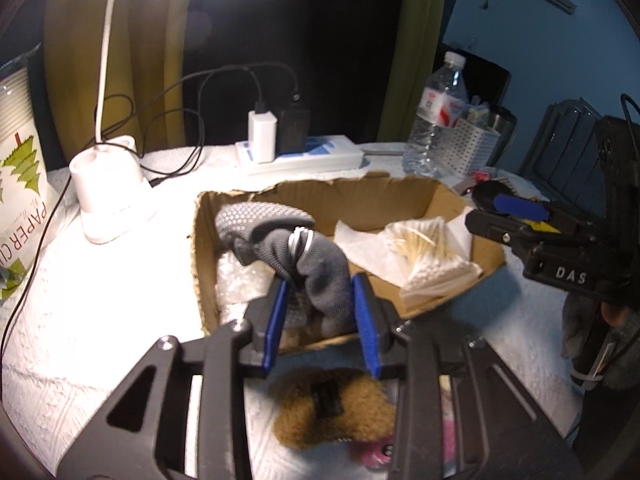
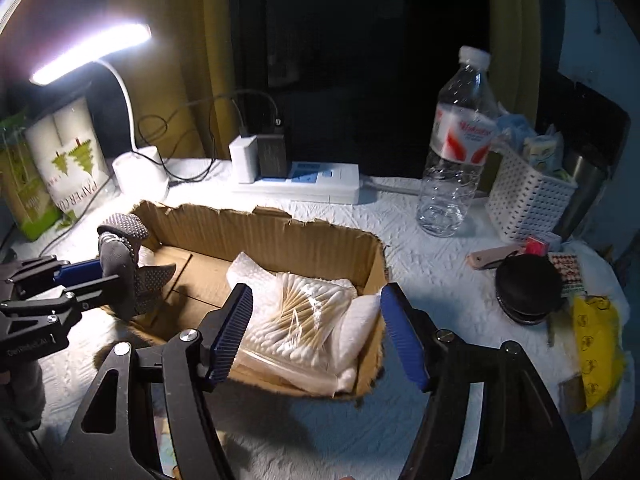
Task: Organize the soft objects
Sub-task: 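Carry the swab bag and gray glove into the box and release both, then grasp the green capybara tissue pack with the right tool while the left grasps the brown fuzzy pouch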
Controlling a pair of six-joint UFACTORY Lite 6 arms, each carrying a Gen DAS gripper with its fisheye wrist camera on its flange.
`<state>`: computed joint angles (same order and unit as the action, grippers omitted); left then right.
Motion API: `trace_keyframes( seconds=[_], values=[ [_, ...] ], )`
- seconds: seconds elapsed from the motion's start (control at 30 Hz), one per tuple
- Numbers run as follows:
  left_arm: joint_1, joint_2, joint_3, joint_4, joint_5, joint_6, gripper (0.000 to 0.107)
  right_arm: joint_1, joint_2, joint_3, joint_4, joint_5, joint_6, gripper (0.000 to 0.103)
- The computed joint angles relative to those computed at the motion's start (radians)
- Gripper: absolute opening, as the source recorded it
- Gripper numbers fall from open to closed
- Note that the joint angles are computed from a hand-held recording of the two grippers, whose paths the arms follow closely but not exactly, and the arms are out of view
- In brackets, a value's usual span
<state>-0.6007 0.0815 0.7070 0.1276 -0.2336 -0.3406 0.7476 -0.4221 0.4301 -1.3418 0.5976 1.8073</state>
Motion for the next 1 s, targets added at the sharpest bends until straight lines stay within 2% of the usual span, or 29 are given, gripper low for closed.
trace_keyframes(
  seconds=[0.03, 0.1, 0.13, 0.37, 0.57, 0.8, 0.93, 1.0],
  values=[
    [-0.004, -0.018, -0.012, -0.009, 0.001, 0.008, 0.039, 0.026, -0.027, -0.004, 0.032, 0.028, -0.022, 0.07],
    [-0.009, -0.068, -0.049, 0.013, -0.008, -0.02, 0.067, 0.075, -0.075, -0.013, 0.084, 0.073, -0.052, 0.07],
    [-0.011, -0.096, -0.069, 0.021, -0.013, -0.034, 0.069, 0.101, -0.096, -0.017, 0.105, 0.094, -0.06, 0.07],
    [-0.034, -0.233, -0.153, -0.035, 0.013, 0.01, 0.071, 0.345, -0.24, -0.059, 0.232, 0.325, -0.052, 0.07],
    [-0.056, -0.373, -0.266, -0.123, 0.022, 0.068, 0.075, 0.567, -0.266, -0.08, 0.302, 0.485, 0.051, 0.07],
    [-0.107, -0.47, -0.368, -0.304, 0.022, 0.196, 0.076, 0.717, -0.192, -0.084, 0.332, 0.518, 0.192, 0.071],
    [-0.118, -0.511, -0.417, -0.362, 0.021, 0.229, 0.078, 0.736, -0.13, -0.087, 0.321, 0.465, 0.259, 0.076],
    [-0.125, -0.53, -0.443, -0.385, 0.015, 0.235, 0.085, 0.739, -0.086, -0.083, 0.307, 0.429, 0.294, 0.076]
  ],
)
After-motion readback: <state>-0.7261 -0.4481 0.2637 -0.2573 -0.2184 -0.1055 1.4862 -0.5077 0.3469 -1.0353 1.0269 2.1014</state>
